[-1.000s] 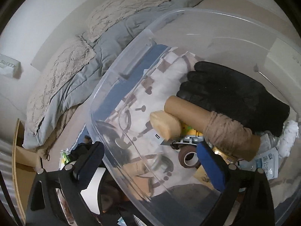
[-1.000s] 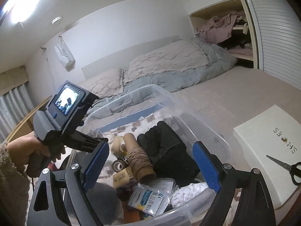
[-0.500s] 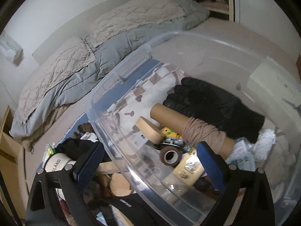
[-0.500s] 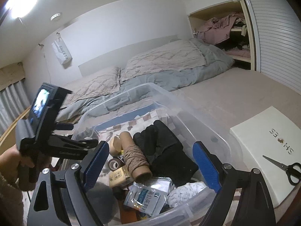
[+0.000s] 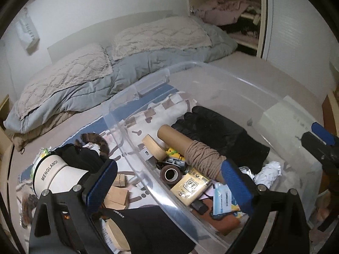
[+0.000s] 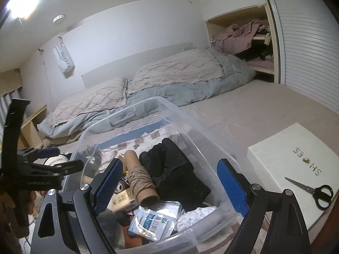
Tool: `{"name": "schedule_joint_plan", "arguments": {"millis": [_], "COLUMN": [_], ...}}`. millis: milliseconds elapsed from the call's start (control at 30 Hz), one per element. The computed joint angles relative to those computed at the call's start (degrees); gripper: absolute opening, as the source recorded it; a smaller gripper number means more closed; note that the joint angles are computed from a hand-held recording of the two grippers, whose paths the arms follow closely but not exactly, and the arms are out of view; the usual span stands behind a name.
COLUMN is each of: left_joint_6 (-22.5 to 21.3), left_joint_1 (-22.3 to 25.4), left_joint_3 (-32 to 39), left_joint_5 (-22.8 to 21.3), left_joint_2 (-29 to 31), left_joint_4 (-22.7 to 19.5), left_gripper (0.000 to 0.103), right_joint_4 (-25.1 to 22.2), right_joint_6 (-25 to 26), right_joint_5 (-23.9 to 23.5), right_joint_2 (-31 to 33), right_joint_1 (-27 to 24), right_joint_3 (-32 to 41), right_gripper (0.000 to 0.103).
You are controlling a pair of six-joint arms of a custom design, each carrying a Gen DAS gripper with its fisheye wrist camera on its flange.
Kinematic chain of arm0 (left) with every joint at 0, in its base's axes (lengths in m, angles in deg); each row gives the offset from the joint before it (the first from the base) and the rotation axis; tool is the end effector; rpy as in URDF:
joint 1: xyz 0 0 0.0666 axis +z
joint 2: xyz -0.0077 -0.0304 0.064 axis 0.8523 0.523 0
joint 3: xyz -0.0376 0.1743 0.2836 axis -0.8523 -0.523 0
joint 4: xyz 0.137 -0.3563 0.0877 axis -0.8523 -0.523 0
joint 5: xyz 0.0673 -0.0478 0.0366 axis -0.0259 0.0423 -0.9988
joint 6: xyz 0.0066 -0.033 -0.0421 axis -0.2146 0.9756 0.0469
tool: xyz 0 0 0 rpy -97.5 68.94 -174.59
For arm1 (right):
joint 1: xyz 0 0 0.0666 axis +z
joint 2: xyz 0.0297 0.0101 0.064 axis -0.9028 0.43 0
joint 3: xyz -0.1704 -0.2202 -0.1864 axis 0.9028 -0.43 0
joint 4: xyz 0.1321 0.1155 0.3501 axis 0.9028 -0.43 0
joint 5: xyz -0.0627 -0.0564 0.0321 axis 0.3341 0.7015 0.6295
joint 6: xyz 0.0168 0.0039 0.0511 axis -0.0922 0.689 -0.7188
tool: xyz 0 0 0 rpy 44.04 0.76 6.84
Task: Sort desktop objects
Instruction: 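Withdraw both open tools from above the bin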
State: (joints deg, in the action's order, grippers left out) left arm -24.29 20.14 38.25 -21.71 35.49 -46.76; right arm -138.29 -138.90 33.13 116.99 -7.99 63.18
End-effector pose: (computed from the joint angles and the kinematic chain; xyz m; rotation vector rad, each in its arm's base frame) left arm 0.3890 -0.3062 0.4848 0.8523 2.2427 -0.2251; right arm 0.2451 0.3167 0.4503 0.5562 2.0263 -0.0166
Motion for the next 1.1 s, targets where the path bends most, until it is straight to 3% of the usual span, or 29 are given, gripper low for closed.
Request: {"name": "schedule_joint_plan", "arguments": {"millis": [200,400,433,567,900,1100], "left_joint_6": [2.5,4.4,4.9,6.3,9.5,10.4], "left_joint_1": [-1.0,-1.3,-1.3,-2.0,-3.8,-4.7], "left_joint_3": [-6.8,-11.9,-12.6,-15.2,-19.8,-21.3], "left_joint_5": [-1.6,-2.1,-2.4,-3.2,-8.1,-11.1], "left_joint_2": [-6.2,-12.4,-13.3,-17.3,-23.8,-25.0], "left_joint_4": [4.7,8.1,8.3,8.7,9.2,8.4], "left_gripper": [0.103,0.103,0.103,0.103,0.103,0.103], "right_joint_4": [-4.2,-9.8,-11.3,-11.2,-20.4,-19.4], "right_joint_6": [-0.1,-2.0,-2.9,-2.5,-5.8,-2.1], "right_joint_5": [2.2,4.6,5.0,5.1,8.4,8.7], "right_joint_2": [2.4,4.5,4.9,4.8,8.8,9.5], "right_joint_1": [1.1,2.9,3.4,4.6,8.7,10.1], "right_joint_3": [3.0,6.0,6.7,7.3,13.2,14.8], "right_gripper": [0.090,0.099,0.103,0.103,0.103,0.103]}}
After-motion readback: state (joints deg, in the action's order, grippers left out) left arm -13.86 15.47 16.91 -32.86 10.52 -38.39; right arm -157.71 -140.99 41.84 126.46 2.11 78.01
